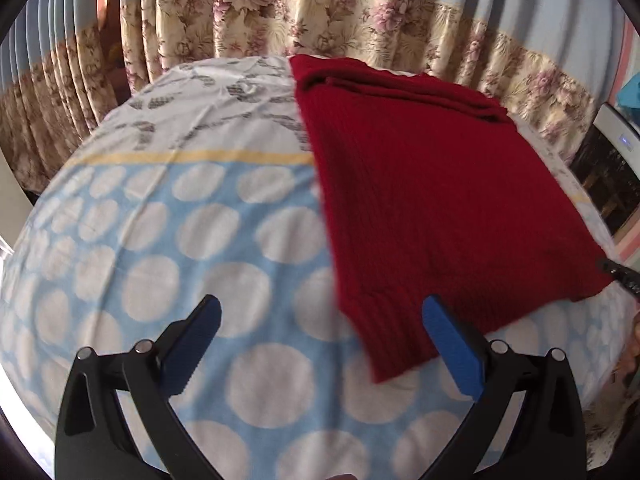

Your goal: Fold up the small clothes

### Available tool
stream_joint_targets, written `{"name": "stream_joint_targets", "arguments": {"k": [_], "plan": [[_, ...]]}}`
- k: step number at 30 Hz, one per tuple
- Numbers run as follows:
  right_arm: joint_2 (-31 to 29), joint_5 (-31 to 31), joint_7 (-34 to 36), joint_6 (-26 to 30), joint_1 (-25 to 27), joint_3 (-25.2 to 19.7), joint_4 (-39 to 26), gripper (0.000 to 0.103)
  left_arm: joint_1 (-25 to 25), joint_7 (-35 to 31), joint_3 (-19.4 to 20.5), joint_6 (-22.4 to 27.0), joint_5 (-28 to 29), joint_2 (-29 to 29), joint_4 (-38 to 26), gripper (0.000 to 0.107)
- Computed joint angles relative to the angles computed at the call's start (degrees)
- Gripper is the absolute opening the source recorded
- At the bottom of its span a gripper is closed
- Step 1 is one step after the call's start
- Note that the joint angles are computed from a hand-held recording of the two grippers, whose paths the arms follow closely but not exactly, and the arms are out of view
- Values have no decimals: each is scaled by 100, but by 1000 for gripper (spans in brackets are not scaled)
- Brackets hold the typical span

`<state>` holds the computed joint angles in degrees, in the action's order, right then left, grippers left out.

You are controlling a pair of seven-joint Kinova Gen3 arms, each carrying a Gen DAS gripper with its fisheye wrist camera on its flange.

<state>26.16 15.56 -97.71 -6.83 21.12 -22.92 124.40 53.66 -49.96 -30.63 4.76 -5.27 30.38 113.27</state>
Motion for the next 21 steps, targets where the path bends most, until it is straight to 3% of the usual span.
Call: {"name": "stream_joint_targets", "arguments": {"k": [4, 6, 9, 11, 13, 14, 16, 18, 21], "plan": [[49, 98, -60, -32, 238, -215, 25, 13, -247, -8, 371, 11, 51, 103, -197, 101], [65, 135, -91, -67, 297, -252, 47, 17, -378, -81, 580, 247, 34, 201, -432, 101], [117, 225, -185, -83, 475, -409, 44, 19, -266, 132, 553, 368, -111, 333, -601, 98], [136, 272, -241, -100, 537, -484, 60, 21, 39, 367, 268, 363, -181, 423, -637, 86], [131, 306, -290, -153, 530, -486, 86, 21, 446, 652, -151, 372, -250, 568, -672, 59], [125, 343, -314, -192, 538, -505, 108, 21, 580, 807, -286, 333, -272, 613, -666, 52], [80, 376, -378, -275, 451, -428, 165, 21, 599, 903, -289, 260, -278, 602, -642, 30], [8, 349, -450, -312, 236, -238, 195, 17, 640, 952, -301, 310, -302, 629, -700, 23], [-71, 291, -553, -283, -44, 37, 195, 15, 895, 1098, -497, 672, -528, 741, -910, 21]]}}
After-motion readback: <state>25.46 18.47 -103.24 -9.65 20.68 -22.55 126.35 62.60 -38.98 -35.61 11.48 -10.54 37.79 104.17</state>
